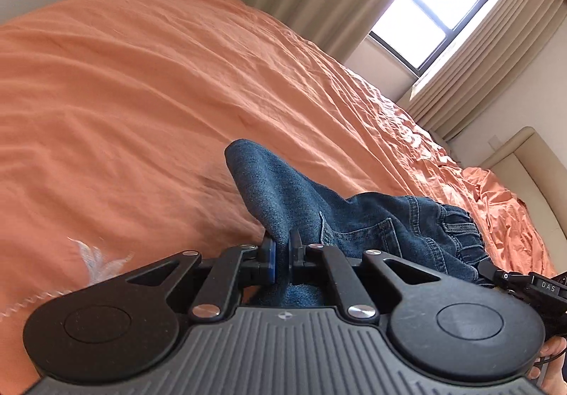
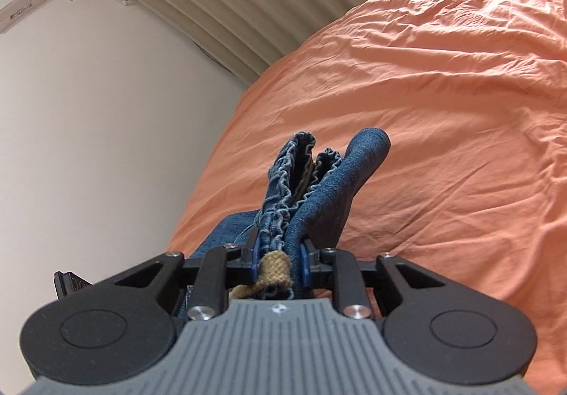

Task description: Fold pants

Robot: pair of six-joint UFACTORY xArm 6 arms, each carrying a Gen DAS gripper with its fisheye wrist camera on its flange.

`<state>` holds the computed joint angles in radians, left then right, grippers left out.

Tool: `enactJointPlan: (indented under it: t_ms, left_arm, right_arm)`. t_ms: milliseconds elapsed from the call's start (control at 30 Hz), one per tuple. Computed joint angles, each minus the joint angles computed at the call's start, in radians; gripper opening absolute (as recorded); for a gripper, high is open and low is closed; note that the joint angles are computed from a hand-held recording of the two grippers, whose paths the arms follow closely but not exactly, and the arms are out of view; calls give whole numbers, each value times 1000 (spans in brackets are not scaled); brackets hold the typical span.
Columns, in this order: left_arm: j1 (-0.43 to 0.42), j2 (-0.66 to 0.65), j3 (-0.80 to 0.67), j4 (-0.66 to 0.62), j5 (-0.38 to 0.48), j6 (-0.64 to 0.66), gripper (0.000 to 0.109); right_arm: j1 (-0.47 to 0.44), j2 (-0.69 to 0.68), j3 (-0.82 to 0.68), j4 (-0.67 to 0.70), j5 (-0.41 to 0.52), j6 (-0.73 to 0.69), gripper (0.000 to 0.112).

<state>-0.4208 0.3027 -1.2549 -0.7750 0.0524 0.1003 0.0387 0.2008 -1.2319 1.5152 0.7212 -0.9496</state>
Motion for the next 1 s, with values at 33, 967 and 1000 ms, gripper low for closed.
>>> enactJointPlan:
  t_ms: [33, 967, 1000]
  left_arm:
    - [27, -13, 9, 73, 18, -51, 5]
    - [240, 94, -49, 314, 263, -42, 21]
    - [245, 64, -22, 327, 279, -33, 23]
  right_arm:
    - [25, 17, -19, 14, -8, -1, 17]
    - [204, 363, -265, -150, -208, 266, 25]
    - [212, 348, -254, -178, -232, 260, 31]
